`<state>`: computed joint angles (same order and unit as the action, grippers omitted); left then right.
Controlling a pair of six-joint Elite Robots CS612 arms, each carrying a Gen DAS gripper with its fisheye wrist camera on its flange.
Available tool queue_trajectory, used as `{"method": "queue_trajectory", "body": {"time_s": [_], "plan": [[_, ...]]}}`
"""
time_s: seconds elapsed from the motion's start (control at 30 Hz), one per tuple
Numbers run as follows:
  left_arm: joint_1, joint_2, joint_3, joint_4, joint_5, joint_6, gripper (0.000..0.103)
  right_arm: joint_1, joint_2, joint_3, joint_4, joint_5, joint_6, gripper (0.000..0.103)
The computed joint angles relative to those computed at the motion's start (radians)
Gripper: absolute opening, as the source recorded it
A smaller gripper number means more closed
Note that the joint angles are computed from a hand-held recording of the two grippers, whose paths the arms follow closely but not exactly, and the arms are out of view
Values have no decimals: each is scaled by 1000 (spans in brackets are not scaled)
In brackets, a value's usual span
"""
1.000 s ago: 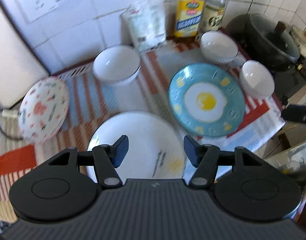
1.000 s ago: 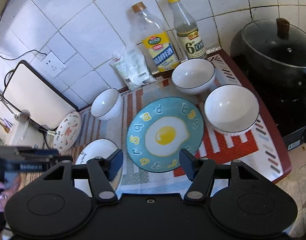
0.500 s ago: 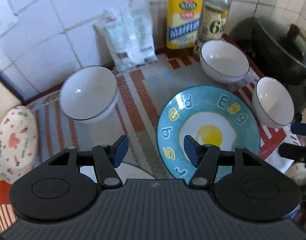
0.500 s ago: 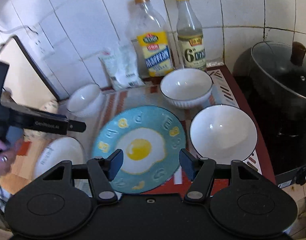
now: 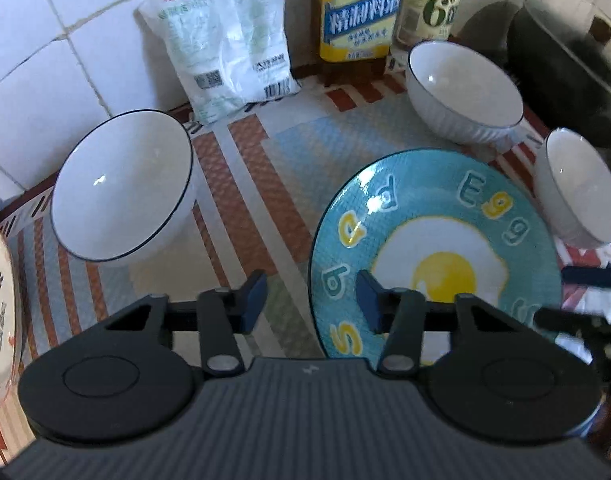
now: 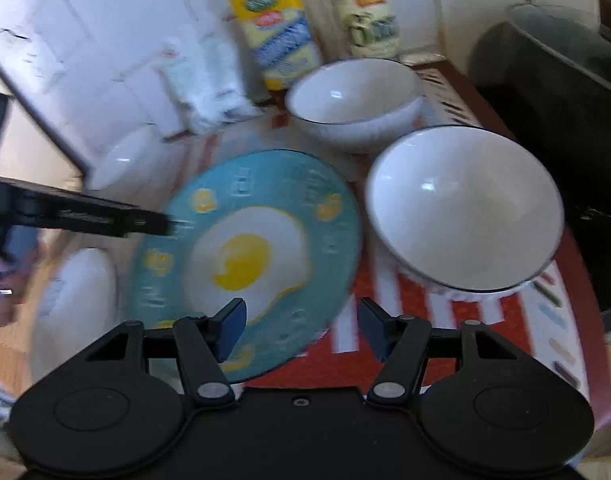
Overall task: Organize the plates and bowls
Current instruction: 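Reach both grippers to the blue fried-egg plate rim and close, then carry the egg plate onto the white plate and open both grippers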
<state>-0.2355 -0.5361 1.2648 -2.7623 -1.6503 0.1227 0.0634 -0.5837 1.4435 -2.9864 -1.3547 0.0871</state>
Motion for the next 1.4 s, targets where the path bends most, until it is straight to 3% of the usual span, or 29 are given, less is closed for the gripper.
{"method": "queue_trajectory", "body": {"time_s": [0.07,0.17,0.2,0.37,0.53,0.6,0.67,0.8,0.9,1.4], "plan": [[-4,9,-12,16,18,52,35,5,7,-10,0,-37,-12,67],[5,24,-37,44,-44,58,28,-3,20,-21,2,-1,1,65],[9,29,-48,62,-69,48,23,-6,24,-27,17,15,13,59],[5,33,-71,110,-69,-29,23,-12,29,-46,61,91,54,48],[21,44,-84,114,-131,-98,25,-14,43,-34,-10,99,142,40],[25,51,-90,113,-155,-131,26,-16,49,-31,-40,95,153,25],[25,49,-83,99,-157,-116,26,-20,46,-26,-41,101,159,23],[24,44,-90,144,-156,-99,26,-23,46,-47,14,109,230,21],[26,38,-80,144,-161,-99,26,-22,42,-52,40,110,234,21],[41,-49,46,80,-170,-133,26,-19,-17,-15,85,159,66,21]]}}
